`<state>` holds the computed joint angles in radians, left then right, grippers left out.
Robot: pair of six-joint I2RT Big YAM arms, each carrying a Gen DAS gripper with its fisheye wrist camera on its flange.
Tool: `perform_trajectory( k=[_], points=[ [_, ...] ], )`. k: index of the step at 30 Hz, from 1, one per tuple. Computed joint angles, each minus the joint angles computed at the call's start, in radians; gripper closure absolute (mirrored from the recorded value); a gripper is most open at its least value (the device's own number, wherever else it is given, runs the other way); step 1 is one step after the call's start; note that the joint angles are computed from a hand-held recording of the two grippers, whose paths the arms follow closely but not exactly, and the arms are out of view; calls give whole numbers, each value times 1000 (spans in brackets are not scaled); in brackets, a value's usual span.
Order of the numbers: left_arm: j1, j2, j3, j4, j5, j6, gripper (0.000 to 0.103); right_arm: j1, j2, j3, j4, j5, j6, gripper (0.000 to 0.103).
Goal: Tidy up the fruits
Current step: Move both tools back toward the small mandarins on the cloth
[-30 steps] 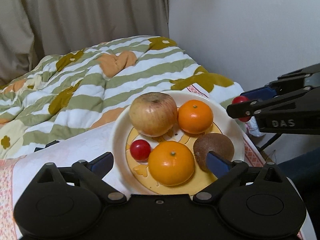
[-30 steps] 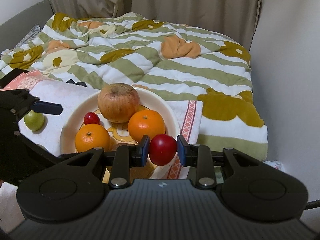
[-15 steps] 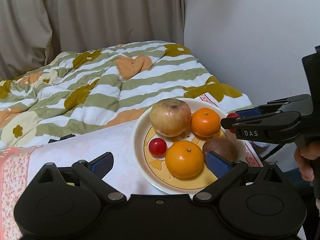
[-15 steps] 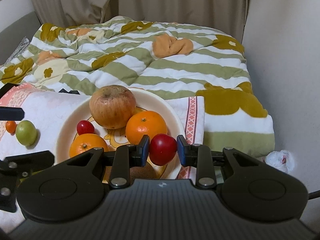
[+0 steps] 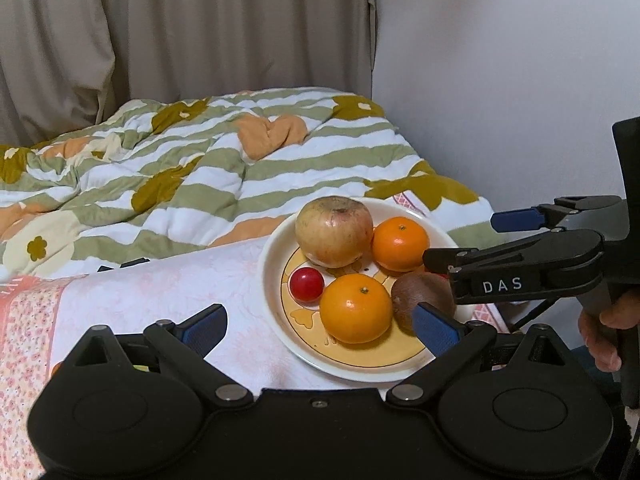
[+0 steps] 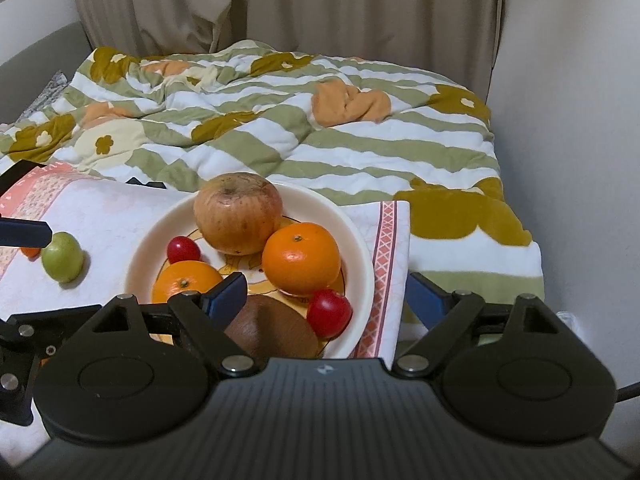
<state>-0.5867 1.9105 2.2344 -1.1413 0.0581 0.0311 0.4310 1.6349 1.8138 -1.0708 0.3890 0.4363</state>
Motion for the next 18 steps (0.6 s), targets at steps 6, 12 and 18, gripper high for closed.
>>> perform_trajectory(
  k=[6, 12, 18],
  points=[
    [6, -72, -75, 45, -7, -28, 2, 32, -22, 27, -38, 30, 4, 1],
    [17, -175, -189, 107, -19, -51, 2, 76, -49, 52, -74, 69, 28, 1],
    [36, -274, -281, 133, -57, -71, 2, 123, -62, 89, -110, 96, 46, 1]
  ],
)
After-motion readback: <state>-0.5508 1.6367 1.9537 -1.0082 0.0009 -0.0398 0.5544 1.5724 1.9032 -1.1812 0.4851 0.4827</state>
